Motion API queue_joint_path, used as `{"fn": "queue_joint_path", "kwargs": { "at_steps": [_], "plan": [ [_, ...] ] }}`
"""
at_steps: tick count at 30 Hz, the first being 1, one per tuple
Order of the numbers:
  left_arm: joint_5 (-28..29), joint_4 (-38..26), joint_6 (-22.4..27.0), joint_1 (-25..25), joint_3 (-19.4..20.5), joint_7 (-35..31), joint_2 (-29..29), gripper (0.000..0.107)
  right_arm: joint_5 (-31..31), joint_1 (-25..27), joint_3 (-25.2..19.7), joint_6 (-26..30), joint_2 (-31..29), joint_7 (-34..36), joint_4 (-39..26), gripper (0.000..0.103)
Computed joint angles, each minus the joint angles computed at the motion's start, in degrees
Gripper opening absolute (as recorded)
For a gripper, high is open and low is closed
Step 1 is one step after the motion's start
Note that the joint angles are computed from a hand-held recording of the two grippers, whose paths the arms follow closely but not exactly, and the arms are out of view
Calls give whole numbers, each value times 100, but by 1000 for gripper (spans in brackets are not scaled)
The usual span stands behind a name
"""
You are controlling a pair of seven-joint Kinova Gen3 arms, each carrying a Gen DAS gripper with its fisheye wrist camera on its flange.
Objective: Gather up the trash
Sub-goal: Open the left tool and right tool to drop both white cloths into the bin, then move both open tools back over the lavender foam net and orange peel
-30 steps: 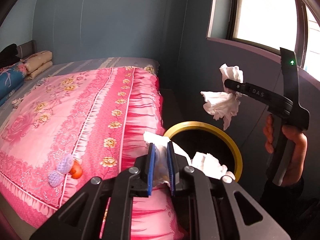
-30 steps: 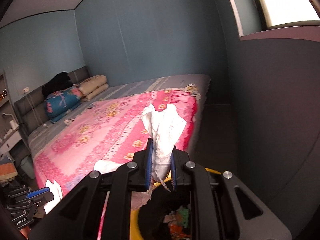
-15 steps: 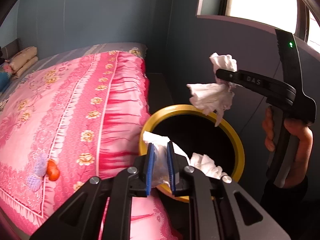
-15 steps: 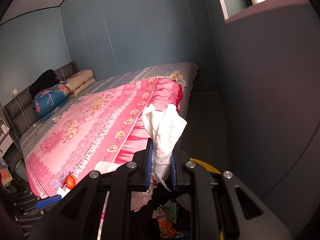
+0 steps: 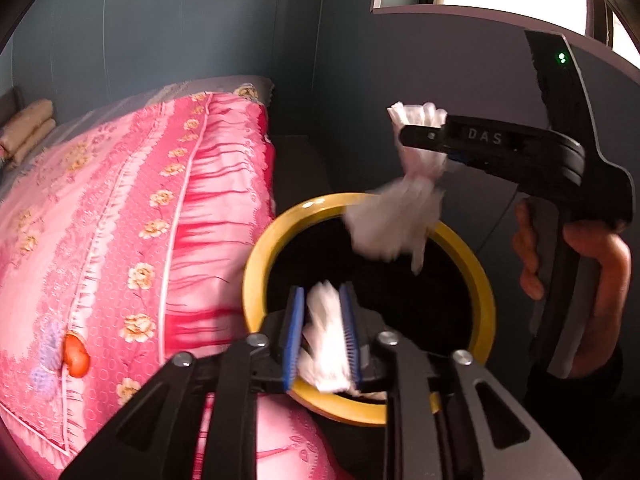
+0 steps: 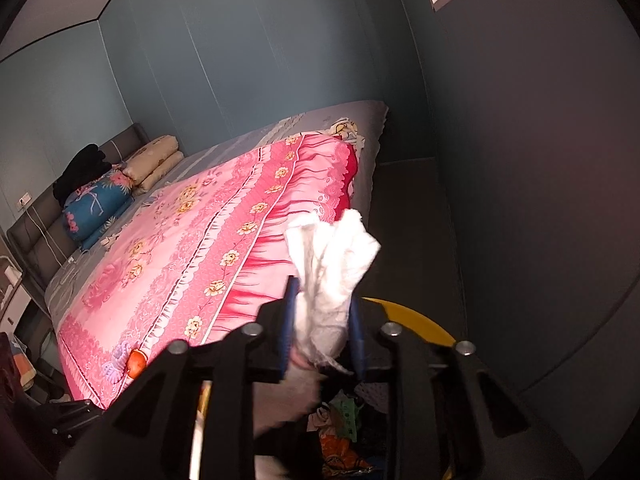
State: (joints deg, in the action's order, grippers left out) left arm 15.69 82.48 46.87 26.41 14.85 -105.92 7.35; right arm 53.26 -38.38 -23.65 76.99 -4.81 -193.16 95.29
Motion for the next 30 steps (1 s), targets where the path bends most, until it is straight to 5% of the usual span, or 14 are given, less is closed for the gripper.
{"fn": "queue_joint_path", "kwargs": {
  "at_steps": [4, 13, 21, 30],
  "plan": [
    [78, 73, -31, -34, -8, -19, -60, 44, 62, -39, -52, 96, 10, -197, 16, 34],
    [177, 209, -96, -255, -152, 32, -243, 68, 397, -83, -154, -21, -120, -415, 203, 52],
    [169, 380, -124, -701, -416, 184, -426, 71, 588, 12, -117, -1024, -142, -29, 202, 62],
    [259, 639, -197, -1273, -733, -3, -680, 71, 244, -241, 221, -1707, 630, 1271, -874, 63]
  ]
}}
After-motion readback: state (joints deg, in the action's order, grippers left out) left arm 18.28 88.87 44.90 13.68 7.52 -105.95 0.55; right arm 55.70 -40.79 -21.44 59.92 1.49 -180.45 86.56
